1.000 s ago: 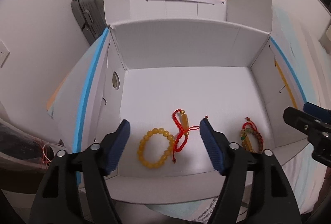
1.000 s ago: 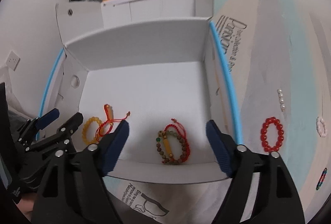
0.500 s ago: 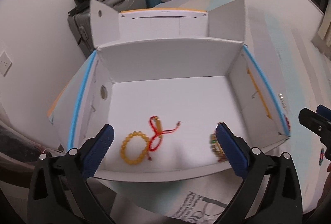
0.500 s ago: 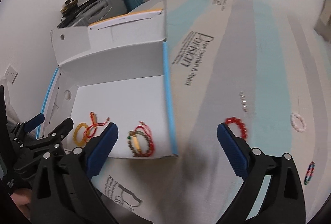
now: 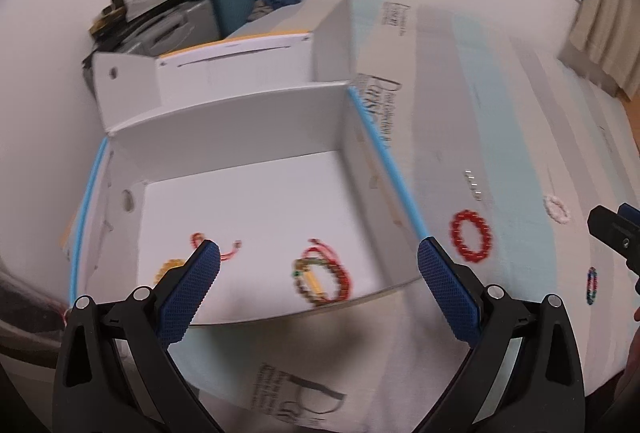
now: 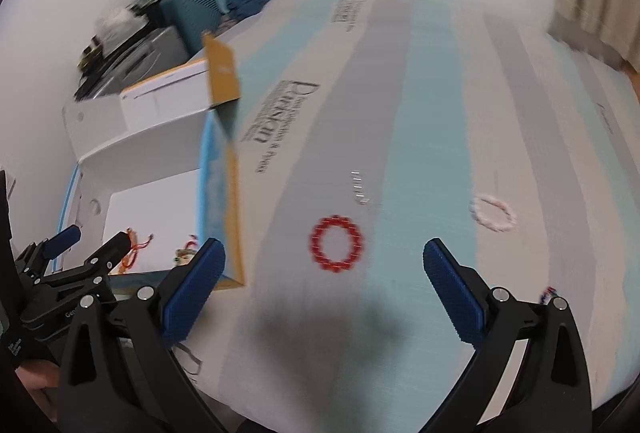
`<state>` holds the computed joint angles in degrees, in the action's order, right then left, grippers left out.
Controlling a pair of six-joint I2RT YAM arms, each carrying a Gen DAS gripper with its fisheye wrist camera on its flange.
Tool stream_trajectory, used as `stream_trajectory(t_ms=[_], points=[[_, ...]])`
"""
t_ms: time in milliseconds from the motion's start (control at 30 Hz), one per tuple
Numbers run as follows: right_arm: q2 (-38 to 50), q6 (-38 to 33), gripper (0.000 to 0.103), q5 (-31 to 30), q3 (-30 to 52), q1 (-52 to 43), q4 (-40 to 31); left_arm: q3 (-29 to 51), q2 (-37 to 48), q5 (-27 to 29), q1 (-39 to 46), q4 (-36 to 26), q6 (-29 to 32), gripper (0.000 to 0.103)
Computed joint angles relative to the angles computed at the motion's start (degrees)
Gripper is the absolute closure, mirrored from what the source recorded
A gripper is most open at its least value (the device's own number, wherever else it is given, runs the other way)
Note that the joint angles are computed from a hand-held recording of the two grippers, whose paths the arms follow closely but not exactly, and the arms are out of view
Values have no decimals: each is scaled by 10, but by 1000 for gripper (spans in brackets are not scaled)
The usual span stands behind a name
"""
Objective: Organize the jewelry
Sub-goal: 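Move the left tool over the red bead bracelet while the right tool moves over the multicolour bracelet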
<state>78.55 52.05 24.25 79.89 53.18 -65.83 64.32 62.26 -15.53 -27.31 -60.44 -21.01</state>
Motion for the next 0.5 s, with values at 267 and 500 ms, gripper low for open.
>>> stream_trajectory(t_ms=[267,500], points=[[-135,0,8,7,-94,-47,-49,35,62,-42,-138,2,-88,6],[-240,-41,8,-15,-161,-134,-81,72,147,-58,-226,24,-137,6]])
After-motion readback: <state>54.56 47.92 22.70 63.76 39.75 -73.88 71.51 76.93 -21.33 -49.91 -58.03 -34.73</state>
